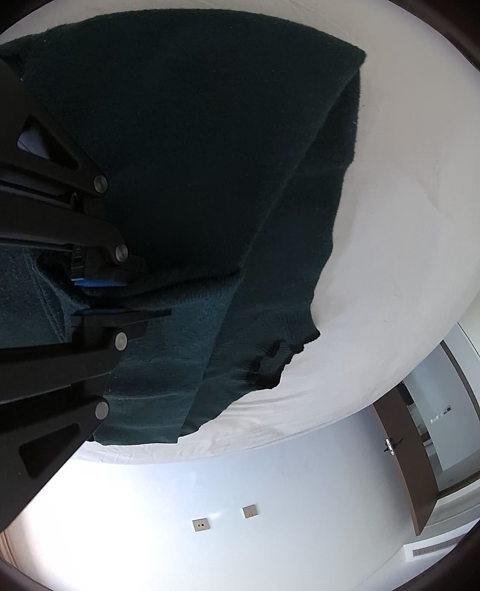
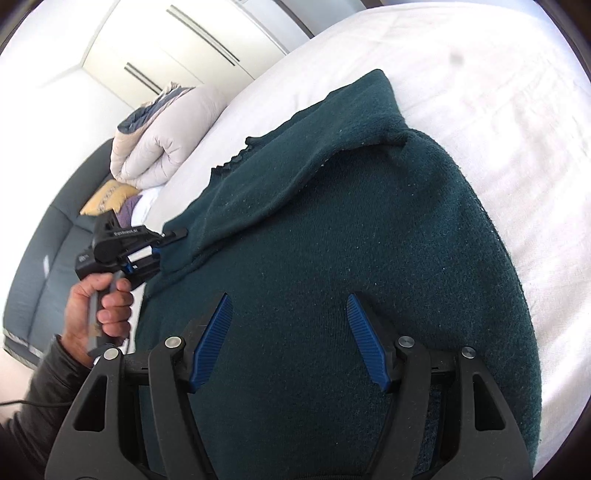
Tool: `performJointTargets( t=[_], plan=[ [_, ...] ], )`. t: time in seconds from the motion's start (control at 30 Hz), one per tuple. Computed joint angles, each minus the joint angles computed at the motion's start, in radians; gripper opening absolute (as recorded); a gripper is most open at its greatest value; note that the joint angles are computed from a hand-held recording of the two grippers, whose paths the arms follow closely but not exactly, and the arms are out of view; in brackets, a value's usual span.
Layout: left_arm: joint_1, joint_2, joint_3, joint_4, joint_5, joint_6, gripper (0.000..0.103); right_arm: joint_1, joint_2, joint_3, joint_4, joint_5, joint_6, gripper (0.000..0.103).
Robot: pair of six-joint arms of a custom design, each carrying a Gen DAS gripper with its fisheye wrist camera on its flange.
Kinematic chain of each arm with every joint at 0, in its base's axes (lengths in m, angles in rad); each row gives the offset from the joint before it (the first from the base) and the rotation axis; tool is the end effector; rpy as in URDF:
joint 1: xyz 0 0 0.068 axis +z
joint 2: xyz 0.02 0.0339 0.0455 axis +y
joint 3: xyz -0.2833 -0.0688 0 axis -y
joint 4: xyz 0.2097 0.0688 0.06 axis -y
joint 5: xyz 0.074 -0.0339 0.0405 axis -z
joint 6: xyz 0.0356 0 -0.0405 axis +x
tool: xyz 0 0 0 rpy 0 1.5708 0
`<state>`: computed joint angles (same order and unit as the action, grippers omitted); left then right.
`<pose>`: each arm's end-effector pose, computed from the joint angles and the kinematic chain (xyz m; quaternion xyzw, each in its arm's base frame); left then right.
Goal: Fold small clothes
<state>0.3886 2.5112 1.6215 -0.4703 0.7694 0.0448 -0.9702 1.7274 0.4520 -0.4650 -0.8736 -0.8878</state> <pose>0.4243 0.1469 0.0580 -0.1188 0.9149 -0.3435 0.1755 0.1165 -0.1218 0.1147 0.0730 0.9006 0.3138 0.2917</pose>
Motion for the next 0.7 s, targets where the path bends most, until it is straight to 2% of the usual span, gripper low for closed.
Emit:
performJointTargets(
  t=[0.23, 0.4, 0.53, 0.7],
  plan=[
    [-0.014, -0.015, -0.043, 0.068, -0.007, -0.039, 0.007, 0.004, -0.031, 0.015, -0.041, 0.008, 0.028, 0.064],
    [-0.018, -0.052, -0.108, 0.117, -0.014, -0.037, 0.007, -0.003, -0.035, 0.01, -0.041, 0.004, -0.002, 0.064],
    [-0.009, -0.033, -0.101, 0.112, -0.001, -0.039, 0.008, -0.005, -0.04, 0.015, -0.048, 0.003, 0.002, 0.064],
    [0.001, 0.0, -0.071, 0.098, 0.041, -0.062, 0.009, -0.016, 0.001, 0.097, -0.138, -0.038, 0.054, 0.064]
  ],
)
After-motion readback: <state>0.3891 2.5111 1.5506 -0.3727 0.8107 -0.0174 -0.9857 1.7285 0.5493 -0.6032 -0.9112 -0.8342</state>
